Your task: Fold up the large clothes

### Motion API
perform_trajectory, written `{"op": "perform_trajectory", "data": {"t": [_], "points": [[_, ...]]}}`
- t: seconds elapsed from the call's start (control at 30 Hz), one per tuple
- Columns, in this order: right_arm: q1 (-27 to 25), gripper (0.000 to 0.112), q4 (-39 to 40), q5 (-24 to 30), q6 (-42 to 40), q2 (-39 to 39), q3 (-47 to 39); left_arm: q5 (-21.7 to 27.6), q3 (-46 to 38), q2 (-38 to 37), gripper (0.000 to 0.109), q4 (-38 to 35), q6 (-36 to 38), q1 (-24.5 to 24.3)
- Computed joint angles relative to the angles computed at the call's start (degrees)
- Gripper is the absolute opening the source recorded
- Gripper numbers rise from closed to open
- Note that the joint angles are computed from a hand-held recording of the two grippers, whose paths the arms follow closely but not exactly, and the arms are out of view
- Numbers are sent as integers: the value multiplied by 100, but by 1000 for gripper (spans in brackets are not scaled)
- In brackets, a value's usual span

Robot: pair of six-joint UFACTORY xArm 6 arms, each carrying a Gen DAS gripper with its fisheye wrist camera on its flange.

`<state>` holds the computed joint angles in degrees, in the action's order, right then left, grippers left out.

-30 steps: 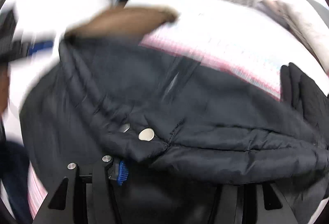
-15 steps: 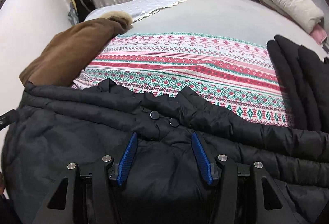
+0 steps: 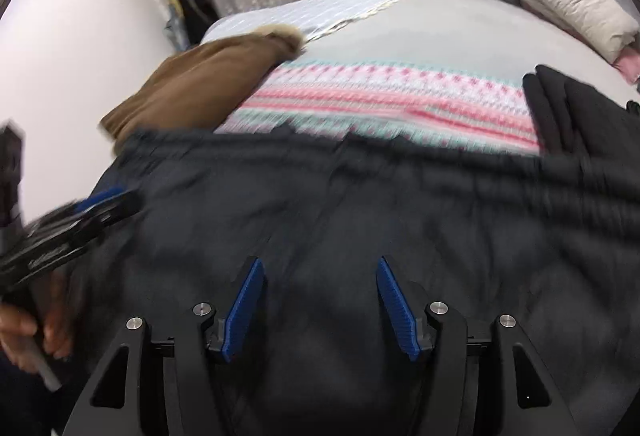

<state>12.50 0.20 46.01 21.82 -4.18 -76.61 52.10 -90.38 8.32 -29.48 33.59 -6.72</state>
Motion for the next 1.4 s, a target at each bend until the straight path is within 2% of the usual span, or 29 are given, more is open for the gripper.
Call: {"op": "perform_trajectory", "data": {"t": [0.07,0.17,0.23,0.4,0.53,0.63,0.77,0.93,1.07,1.13,1.27,1.4], "points": [[196,62,74,32,-111,-218,250,-200,471,-333,57,5,254,-144],[397,63,-236,-78,77,-244,453,-860,979,-545,63,531,269,-431],[388,63,-534,-166,352,-191,532,-1067,922,-363,63,936,-10,-536],[245,64,-1206,-549,953,14,526,-1520,623,90,63,1320,-572,-623],[207,69,-1590,-708,1245,218,459,-1833,899,2,63,1510,-638,-692],[240,70,-1785,-677,1371,217,479,-1810,1016,-133,63,1468,-581,-685],[225,70,-1414,-617,1468,-78,603,-1650,1058,-289,63,1355,-465,-632],[327,70,-1867,-134,1738,-391,725,-1649,1083,-399,63,1437,-453,-453],[252,70,-1981,103,1877,-677,992,-1645,968,-303,63,1513,-514,-132],[294,70,-2298,291,2052,-917,1207,-1622,899,-229,63,1470,-520,67],[447,70,-3080,885,2531,-1388,1559,-1781,805,-49,63,1455,-593,440],[401,70,-3213,1106,2699,-1879,1955,-1976,920,-17,64,1308,-423,615]]}}
